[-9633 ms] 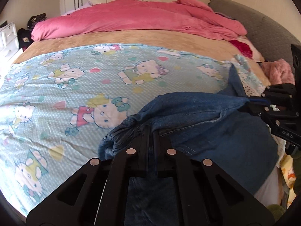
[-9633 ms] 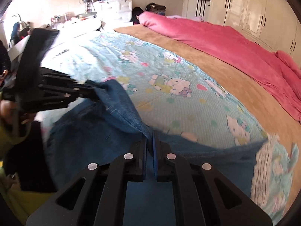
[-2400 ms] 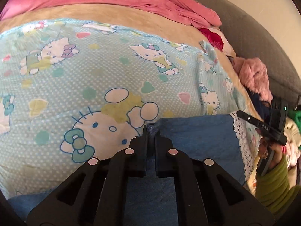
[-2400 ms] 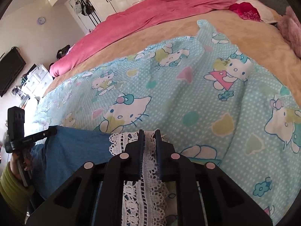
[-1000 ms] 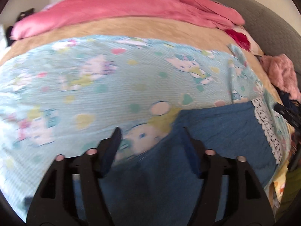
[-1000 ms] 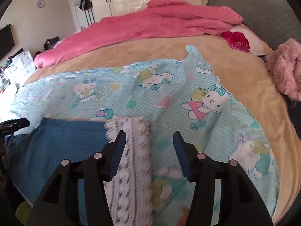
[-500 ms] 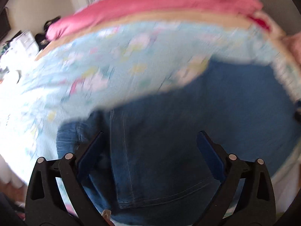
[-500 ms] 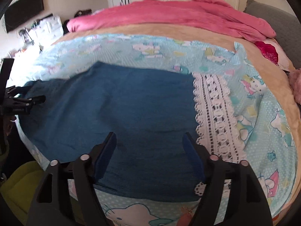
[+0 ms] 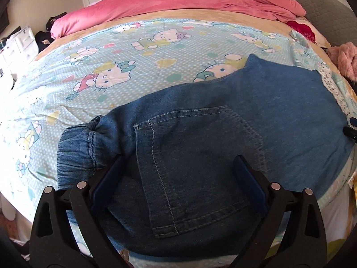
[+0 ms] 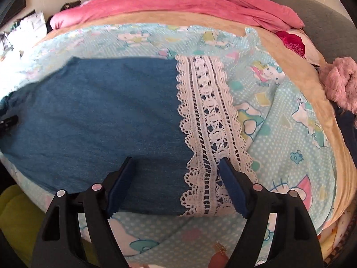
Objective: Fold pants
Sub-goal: 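Withdraw both grippers from the flattened pants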
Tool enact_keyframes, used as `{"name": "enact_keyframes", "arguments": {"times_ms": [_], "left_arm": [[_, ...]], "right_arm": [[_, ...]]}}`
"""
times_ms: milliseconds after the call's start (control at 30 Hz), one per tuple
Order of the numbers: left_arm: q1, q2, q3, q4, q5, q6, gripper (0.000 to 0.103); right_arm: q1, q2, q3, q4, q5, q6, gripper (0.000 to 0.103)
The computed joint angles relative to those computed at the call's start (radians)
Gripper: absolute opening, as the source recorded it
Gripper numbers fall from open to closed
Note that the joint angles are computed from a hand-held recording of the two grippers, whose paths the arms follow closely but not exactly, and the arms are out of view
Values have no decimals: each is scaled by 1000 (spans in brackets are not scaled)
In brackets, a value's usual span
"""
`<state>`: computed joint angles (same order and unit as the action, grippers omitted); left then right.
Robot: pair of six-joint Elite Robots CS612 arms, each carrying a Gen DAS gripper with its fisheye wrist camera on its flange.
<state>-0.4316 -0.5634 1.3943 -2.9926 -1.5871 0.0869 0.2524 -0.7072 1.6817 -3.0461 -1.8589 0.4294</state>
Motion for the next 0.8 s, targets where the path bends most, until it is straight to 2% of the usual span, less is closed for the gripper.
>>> {"name": "enact_keyframes", "arguments": {"times_ms": [167,367,567,667,800], "left_arm": [[-6,-32,35,-34,-68,6,92],[-33,-55,73,-51,-146,66,93],[-60,-41,79,33,-109,116,93],[-67,-35,84,20,-84,133,94],[-59,-37,81,28,-103,126,94]], "right_arm": [[6,-16,30,-138,35,-6,77],[21,-2,3,-141,83,-42,77],[21,19,-20,-30,121,-20,77],[19,23,-16,-55,130,-10,79],[21,21,-17,-59,129,-10,82]]}}
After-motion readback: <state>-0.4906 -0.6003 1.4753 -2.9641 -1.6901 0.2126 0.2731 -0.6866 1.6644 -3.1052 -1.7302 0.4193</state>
